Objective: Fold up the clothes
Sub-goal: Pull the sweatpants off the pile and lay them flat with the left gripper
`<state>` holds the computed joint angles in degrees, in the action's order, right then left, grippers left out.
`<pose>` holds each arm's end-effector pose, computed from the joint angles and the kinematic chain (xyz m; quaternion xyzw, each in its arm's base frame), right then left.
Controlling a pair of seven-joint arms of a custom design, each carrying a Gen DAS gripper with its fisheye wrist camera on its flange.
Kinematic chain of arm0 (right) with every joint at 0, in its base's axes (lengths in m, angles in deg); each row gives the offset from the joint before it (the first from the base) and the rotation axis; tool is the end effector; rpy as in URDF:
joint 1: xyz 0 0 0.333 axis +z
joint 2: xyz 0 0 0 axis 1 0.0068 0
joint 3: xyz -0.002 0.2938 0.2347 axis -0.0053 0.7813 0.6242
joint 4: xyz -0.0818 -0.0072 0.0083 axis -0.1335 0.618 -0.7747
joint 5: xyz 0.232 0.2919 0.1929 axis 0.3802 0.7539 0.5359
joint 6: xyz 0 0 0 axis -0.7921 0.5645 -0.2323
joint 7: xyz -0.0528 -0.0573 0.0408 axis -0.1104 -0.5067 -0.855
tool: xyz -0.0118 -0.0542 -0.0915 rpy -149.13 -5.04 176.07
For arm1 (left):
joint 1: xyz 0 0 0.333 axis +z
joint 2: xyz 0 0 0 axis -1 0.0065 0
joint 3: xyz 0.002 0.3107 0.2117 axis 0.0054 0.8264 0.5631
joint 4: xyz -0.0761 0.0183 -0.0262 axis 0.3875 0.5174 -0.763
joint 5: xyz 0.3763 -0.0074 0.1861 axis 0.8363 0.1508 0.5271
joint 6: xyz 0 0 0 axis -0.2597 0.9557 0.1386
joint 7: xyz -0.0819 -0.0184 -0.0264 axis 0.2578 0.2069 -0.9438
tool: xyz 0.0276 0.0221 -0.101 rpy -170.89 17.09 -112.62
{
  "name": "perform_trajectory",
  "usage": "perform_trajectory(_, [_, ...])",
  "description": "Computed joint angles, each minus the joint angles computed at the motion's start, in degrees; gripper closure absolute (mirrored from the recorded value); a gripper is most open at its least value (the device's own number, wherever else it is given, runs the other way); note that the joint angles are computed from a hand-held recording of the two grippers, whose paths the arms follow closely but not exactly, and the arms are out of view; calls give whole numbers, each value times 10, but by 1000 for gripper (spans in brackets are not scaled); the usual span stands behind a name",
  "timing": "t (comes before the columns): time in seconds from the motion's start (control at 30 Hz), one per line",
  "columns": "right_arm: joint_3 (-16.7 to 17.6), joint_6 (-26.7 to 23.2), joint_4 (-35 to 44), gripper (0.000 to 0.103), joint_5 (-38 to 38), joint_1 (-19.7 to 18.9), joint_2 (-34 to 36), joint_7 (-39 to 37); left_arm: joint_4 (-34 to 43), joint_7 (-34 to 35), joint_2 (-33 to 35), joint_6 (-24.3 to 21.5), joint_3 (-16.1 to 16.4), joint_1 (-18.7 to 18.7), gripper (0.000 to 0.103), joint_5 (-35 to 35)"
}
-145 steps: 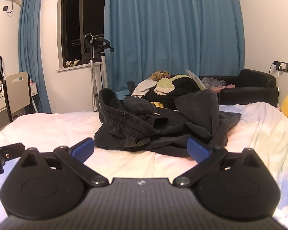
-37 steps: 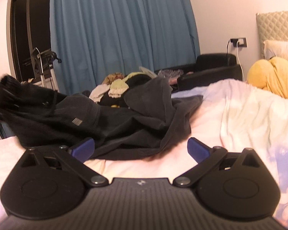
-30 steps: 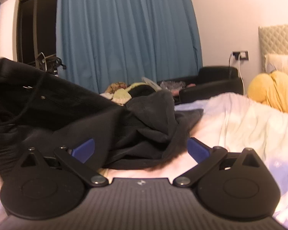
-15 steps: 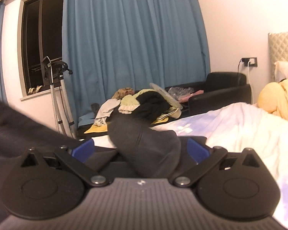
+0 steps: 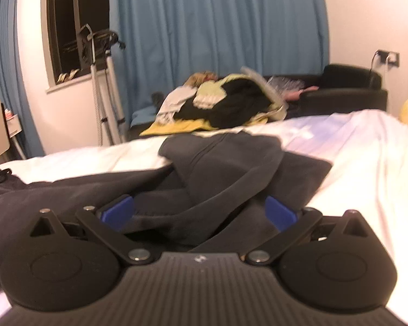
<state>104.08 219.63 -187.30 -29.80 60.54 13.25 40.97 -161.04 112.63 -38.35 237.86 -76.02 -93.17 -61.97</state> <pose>0.3434 -0.0669 0.5236 -0.4144 0.7379 -0.4212 0.3260 0.7233 -0.1498 0.5750 -0.6946 0.5868 -0.3578 0.2125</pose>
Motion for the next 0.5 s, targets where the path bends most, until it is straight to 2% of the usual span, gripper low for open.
perform_trajectory(0.03, [1, -2, 2, 0, 0, 2, 5, 0, -16, 11, -8, 5, -9, 9, 42, -13])
perform_trajectory(0.07, [9, -2, 4, 0, 0, -4, 7, 1, -40, 25, -20, 22, -15, 17, 24, -22])
perform_trajectory(0.1, [12, -3, 6, 0, 0, -7, 11, 2, -63, 41, -32, 37, -22, 26, 15, -33])
perform_trajectory(0.17, [9, -2, 10, 0, 1, -2, 18, 4, -111, 84, -61, 65, -44, 50, 12, -79])
perform_trajectory(0.27, [-16, 0, 8, 0, 2, 23, 16, 3, -178, 195, -108, 98, -91, 94, 11, -206])
perform_trajectory(0.3, [-29, 0, 9, 0, 4, 36, 17, 4, -201, 197, -125, 112, -92, 95, 11, -218])
perform_trajectory(0.37, [-59, -9, 18, 0, 9, 63, 19, 8, -268, 115, -177, 161, -57, 63, 11, -148])
perform_trajectory(0.5, [-113, -24, 47, 0, 6, 112, 33, 6, -371, 137, -271, 238, -21, -17, 10, -150])
